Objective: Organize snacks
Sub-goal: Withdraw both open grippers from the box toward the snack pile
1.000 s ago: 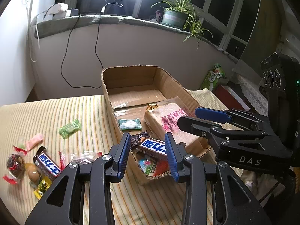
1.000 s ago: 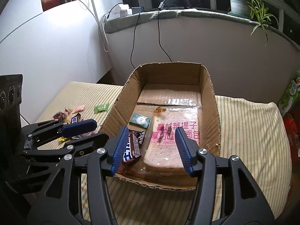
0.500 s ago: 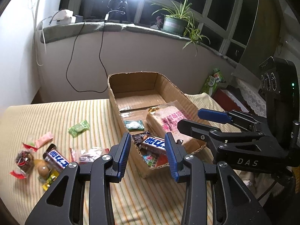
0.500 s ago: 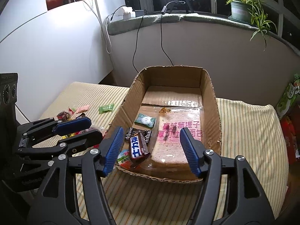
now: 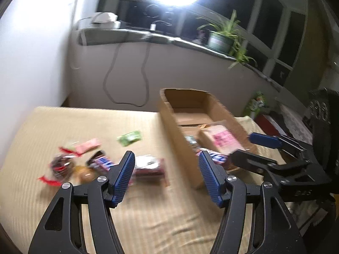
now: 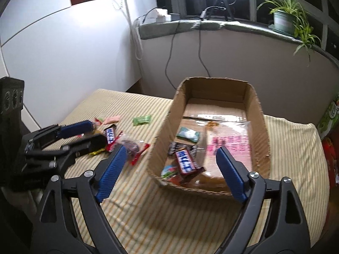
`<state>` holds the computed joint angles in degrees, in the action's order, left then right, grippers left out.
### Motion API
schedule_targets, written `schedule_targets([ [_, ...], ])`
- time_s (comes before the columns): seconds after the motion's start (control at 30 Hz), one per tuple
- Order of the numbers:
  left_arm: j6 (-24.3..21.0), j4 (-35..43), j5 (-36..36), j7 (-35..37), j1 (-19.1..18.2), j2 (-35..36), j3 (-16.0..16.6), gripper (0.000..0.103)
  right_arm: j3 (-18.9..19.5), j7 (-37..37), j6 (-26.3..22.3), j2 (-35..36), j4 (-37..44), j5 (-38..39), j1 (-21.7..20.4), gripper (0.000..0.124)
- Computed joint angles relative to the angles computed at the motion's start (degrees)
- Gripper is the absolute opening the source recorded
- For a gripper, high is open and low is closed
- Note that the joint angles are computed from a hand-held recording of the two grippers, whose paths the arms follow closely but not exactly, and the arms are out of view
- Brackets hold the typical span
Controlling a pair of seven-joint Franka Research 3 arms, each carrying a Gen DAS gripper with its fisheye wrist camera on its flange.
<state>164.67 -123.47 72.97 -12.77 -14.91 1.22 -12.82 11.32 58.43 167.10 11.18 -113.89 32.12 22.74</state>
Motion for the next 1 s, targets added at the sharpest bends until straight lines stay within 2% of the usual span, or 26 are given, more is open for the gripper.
schedule_targets([
  [0.47, -1.56, -17.32, -3.51, -5.81, 6.76, -12.02, -0.98, 0.062, 2.57, -4.17, -3.95, 2.72, 0.93, -0.12, 3.49, 0.089],
  [0.77, -0.4, -19.33, -2.67, -6.81, 10.56, -13.22, -1.92, 0.062, 2.48, -1.35, -4.57, 7.05, 6.21, -3.62, 5.75, 0.088],
  [0.87, 0.19, -18.43, -1.85, -6.66, 11.11, -12.02, -1.68, 0.062, 2.0, 0.18, -6.92, 9.77, 10.54, -5.83, 6.55, 0.074],
  [0.97, 1.38, -17.66, -0.67, -6.94, 11.46, -10.86, -1.18, 0.062, -0.04, 4.11, -10.06, 13.84, 16.3, -10.81, 8.84, 0.068],
  [1.0, 1.63, -17.36, -0.58, -6.62, 11.44, -10.35, -0.99, 0.062, -0.55, 5.33, -11.36, 15.29, 18.31, -12.26, 9.38, 0.063],
])
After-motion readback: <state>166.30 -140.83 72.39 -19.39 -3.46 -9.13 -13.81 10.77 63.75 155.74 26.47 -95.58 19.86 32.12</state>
